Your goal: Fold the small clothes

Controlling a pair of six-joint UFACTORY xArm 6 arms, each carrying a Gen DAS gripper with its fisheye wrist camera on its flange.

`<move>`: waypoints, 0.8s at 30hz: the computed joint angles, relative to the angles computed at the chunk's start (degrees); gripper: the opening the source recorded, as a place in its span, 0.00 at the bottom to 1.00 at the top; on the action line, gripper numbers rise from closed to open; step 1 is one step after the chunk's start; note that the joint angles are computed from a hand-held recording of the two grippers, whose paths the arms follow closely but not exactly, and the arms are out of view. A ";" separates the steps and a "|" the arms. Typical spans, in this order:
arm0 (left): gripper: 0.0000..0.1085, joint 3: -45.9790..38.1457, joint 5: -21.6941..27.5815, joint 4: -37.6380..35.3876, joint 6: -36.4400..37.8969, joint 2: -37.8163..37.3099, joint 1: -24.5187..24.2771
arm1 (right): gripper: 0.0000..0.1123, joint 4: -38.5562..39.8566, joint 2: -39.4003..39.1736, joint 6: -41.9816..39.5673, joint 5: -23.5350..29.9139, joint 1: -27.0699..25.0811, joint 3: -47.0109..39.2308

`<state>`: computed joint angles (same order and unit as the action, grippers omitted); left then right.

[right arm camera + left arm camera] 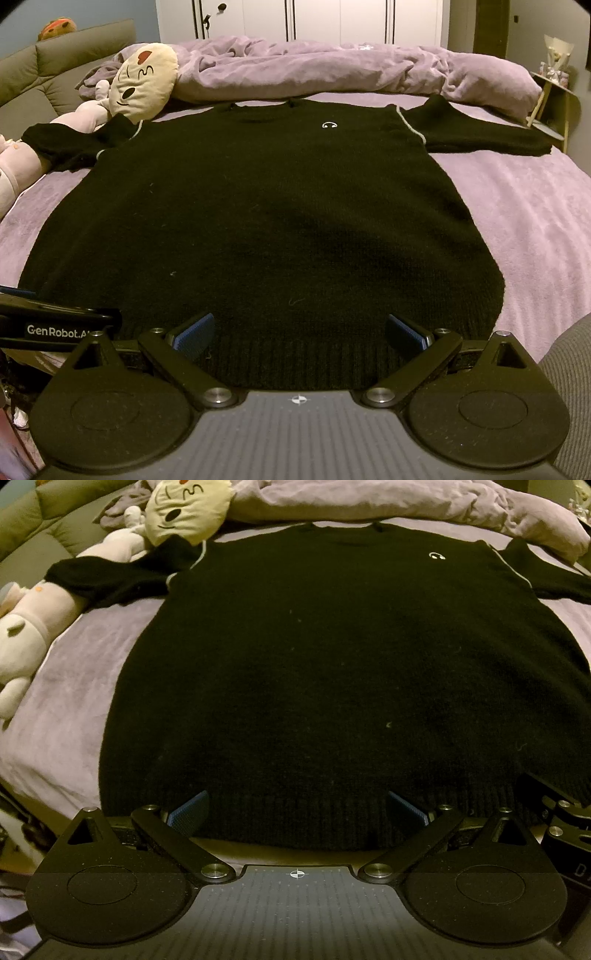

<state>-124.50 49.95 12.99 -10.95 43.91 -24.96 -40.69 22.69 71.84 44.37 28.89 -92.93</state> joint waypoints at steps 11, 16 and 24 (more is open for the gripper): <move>0.95 -0.15 0.15 -0.11 0.01 0.10 0.03 | 0.88 0.25 0.08 -0.30 -0.30 -0.09 0.12; 0.95 -1.01 0.68 -0.34 0.08 0.59 0.06 | 0.88 0.35 0.22 -0.28 -0.15 -0.05 -0.04; 0.95 -1.40 0.97 -0.45 0.19 0.87 0.16 | 0.88 1.15 0.56 -0.96 -0.24 -0.26 -0.57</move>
